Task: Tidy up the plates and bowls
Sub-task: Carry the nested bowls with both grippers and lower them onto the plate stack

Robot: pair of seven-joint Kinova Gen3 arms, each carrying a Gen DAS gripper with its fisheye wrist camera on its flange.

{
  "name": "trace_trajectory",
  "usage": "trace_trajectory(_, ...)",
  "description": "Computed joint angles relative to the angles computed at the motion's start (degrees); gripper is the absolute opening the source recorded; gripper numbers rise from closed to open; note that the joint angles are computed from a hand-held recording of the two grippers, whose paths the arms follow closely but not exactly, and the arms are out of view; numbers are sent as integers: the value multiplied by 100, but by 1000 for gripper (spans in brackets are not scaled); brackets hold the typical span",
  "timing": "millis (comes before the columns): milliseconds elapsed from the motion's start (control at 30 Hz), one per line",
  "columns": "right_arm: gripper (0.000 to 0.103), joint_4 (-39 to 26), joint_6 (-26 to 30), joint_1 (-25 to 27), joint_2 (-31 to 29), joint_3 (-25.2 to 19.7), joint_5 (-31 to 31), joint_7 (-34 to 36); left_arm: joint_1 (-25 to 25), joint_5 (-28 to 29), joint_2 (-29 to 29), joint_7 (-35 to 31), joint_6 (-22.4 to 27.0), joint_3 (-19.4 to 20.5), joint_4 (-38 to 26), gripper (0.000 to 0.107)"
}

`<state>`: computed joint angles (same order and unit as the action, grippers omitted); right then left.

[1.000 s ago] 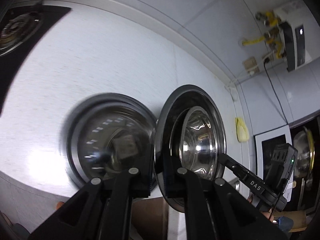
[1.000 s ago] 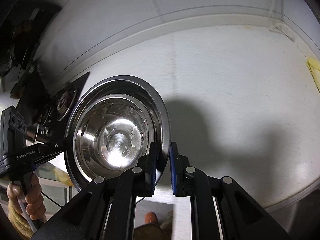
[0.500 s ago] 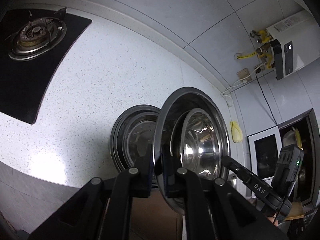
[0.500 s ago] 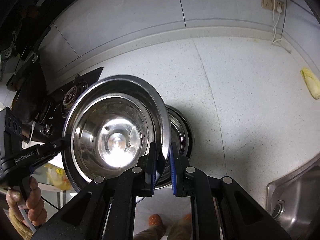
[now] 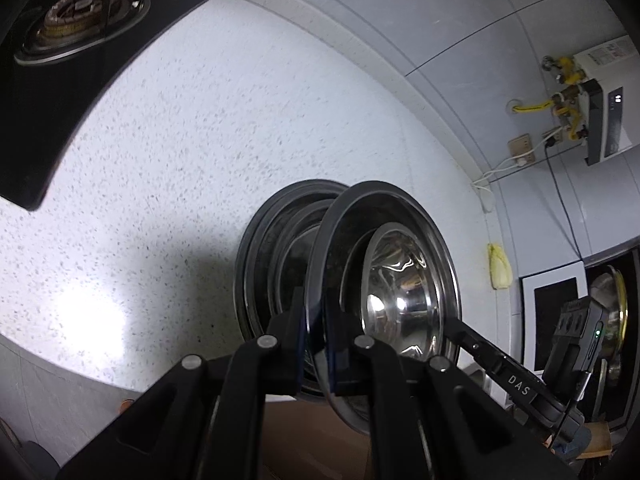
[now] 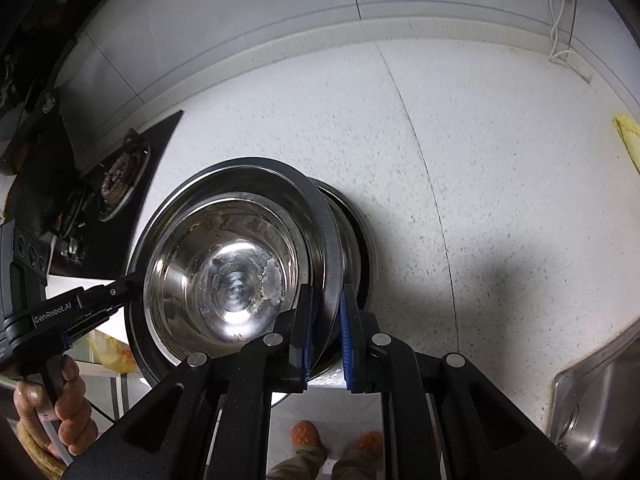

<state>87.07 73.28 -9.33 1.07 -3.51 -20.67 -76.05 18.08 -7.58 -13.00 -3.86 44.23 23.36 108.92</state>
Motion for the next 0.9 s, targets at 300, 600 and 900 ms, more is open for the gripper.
trace_trajectory(300,11,78,-63,93,296,8,-161,118,109,-109,371,261,-279,-97,136,8)
trace_trajectory(600,11,49,-156,116,445,-52,-203,274,319,-449,516,706,-373,-145,222,7)
trace_trajectory(900,11,105,-215,197,474,-51,-376,693,797,-1439,881,1827,496,119,-211,9)
